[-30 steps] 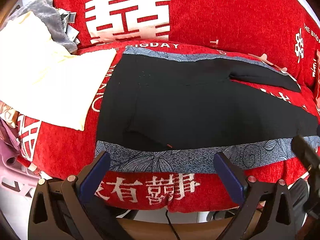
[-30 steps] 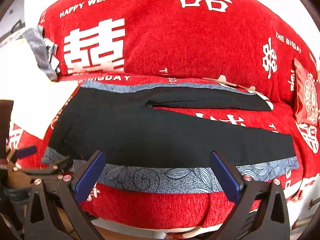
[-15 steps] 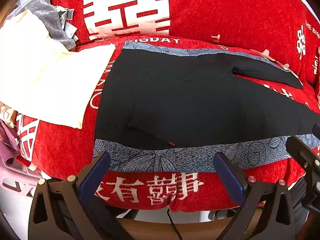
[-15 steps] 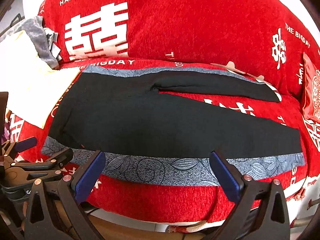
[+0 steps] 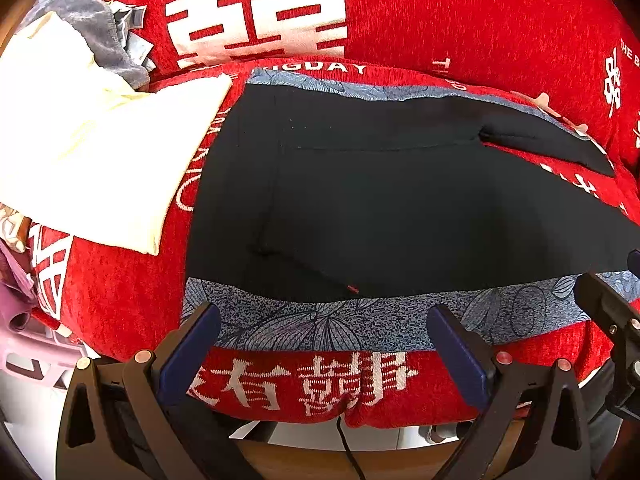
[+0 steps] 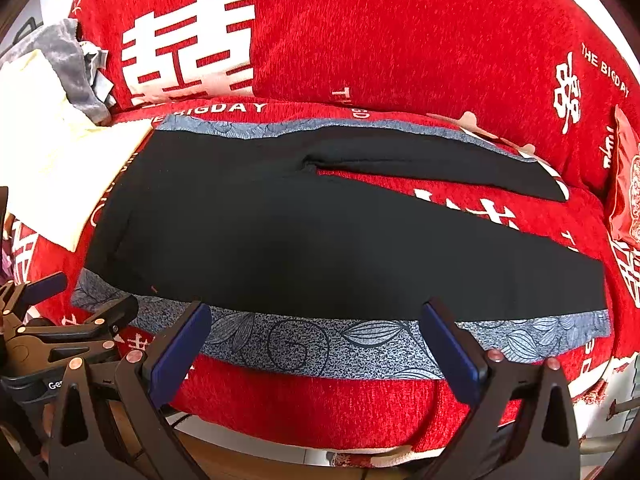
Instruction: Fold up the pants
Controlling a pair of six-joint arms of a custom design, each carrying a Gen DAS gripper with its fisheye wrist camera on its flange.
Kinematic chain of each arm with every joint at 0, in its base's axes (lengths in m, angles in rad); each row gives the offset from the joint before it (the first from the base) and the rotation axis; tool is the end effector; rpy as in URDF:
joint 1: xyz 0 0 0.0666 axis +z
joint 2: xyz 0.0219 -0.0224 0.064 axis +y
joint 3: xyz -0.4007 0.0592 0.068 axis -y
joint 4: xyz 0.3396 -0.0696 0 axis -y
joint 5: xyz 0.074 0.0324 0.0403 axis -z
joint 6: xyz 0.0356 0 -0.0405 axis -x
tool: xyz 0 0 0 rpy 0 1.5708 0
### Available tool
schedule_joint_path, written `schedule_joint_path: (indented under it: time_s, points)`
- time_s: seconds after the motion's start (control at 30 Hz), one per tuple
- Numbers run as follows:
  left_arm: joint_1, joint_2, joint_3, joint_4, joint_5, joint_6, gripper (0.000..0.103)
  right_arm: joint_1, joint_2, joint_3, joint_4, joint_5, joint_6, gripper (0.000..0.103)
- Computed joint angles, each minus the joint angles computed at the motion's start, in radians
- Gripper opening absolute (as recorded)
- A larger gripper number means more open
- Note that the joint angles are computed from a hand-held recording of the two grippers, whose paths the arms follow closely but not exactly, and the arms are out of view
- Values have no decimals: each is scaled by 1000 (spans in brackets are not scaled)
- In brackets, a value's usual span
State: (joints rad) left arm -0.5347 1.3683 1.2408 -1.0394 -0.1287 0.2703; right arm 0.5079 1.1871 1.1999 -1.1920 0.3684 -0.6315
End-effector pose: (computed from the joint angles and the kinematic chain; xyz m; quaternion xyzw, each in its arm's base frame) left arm 0.3356 -0.1939 0.3930 0.1161 0.9708 -0.0204 0.2088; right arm 0.2819 0.1418 0.4328 0.0951 0.9603 -0.0481 0.2580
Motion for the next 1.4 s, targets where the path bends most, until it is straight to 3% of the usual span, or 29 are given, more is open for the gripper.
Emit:
schedule_joint_path:
  time_s: [0.3, 0.43, 0.6, 0.77, 1.03, 1.17, 1.33, 1.4]
  points:
    - [11, 30, 6, 3, 9, -18, 103, -33, 23, -6, 15, -33, 56, 103]
    - [20, 65, 34, 9, 13, -40, 103, -82, 56, 19, 68, -69, 202, 103]
    - [36, 150, 113, 5, 30, -73, 103, -195, 180, 107, 111, -129, 411, 103]
    - [62, 252, 219, -8, 41, -86, 103, -311, 342, 246, 127, -239, 493, 103]
    - [81, 384, 366, -40, 56, -112, 103, -404, 664, 556, 31, -323, 699, 103]
    - [87, 436, 417, -61, 67, -110, 103, -411, 764, 658, -23, -353, 778, 103]
    - [88, 473, 464, -75, 69, -110, 103, -395, 857, 753, -59, -376, 949, 103]
    - [87, 481, 475, -77, 68, -105, 103, -400, 913, 841, -121, -416, 986, 103]
